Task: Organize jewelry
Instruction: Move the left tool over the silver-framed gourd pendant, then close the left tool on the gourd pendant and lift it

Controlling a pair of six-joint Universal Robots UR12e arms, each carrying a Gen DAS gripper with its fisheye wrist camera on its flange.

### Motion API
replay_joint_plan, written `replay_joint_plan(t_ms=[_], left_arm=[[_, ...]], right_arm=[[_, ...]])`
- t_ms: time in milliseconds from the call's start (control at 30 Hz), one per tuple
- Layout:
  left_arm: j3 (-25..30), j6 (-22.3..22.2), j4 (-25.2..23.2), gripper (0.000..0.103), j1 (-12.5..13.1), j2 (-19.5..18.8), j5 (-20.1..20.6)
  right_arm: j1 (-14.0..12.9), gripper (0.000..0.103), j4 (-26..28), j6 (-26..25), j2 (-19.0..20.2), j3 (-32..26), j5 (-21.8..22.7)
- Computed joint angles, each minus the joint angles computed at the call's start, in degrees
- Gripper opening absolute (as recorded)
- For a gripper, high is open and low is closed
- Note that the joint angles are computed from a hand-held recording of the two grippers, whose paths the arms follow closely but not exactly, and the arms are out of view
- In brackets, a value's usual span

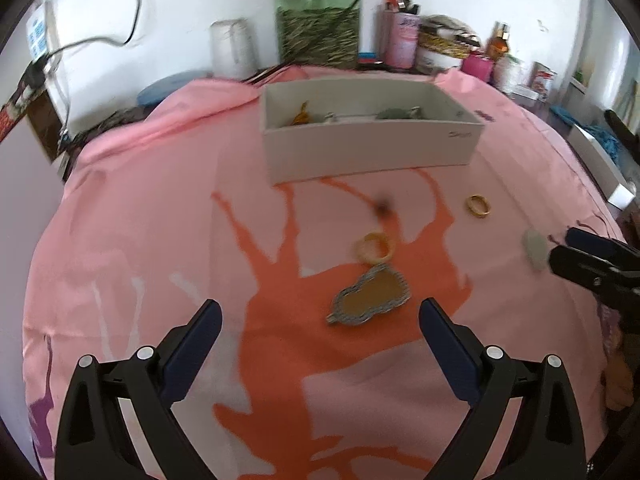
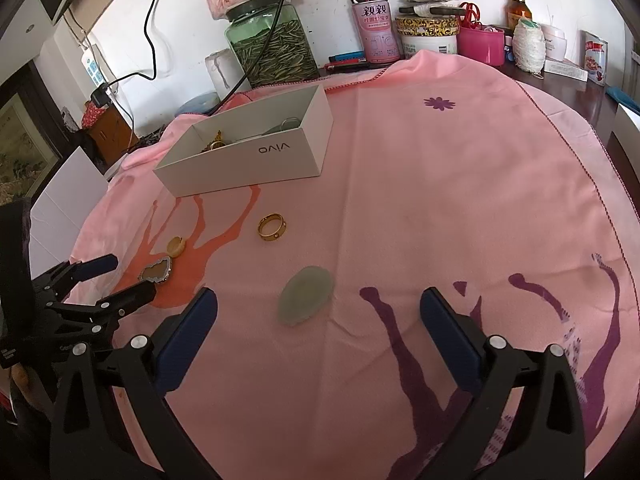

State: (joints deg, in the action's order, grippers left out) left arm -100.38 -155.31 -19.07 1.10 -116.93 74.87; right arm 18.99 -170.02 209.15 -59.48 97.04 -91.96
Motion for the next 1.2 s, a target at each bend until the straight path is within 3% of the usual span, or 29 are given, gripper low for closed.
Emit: replay_joint_plan(t_ms=[100,300,400,467,767,1033,1200], left_arm=[[0.73,1.5,-0.72,0.083,-0.86,-0.53,0.46],[0.53,2.64,0.22,0.075,-0.87,-0.91,-0.94],[0.14,3.39,-0.46,0.047,-0.47,-0.52,-3.31],[-0.13,3.51,-0.2,0.042,-0.47,-0.38,-3.54],[-1.63,2.01,-1.19,0.042,0.69,0.89,-4.84],[-3.29,1.74,0.83,0.043,1.14,1.61,-4.7],[-3.19,2.6,1.35,0.056,0.52,1.39,-3.35]], right_arm=[[-0.02,0.097,-0.04,0.01,0.03,-0.03,0.04],[0.01,0.097,-0.07,0.05,0.06,-0.04,-0.01],[0.01,0.097,-0.1,0.03,0.07,-0.02,-0.04],[-0.01,0.097,-0.21,0.12,0.07,0.01,0.01],[-0.08,0.097,-0.35,0.26,0.15,-0.13,0.17],[0.15,0.097,-0.37,0.45,0.2,-0.24,-1.03],[0.81,0.097,0.09,-0.32,0.3,-0.51,-3.64]])
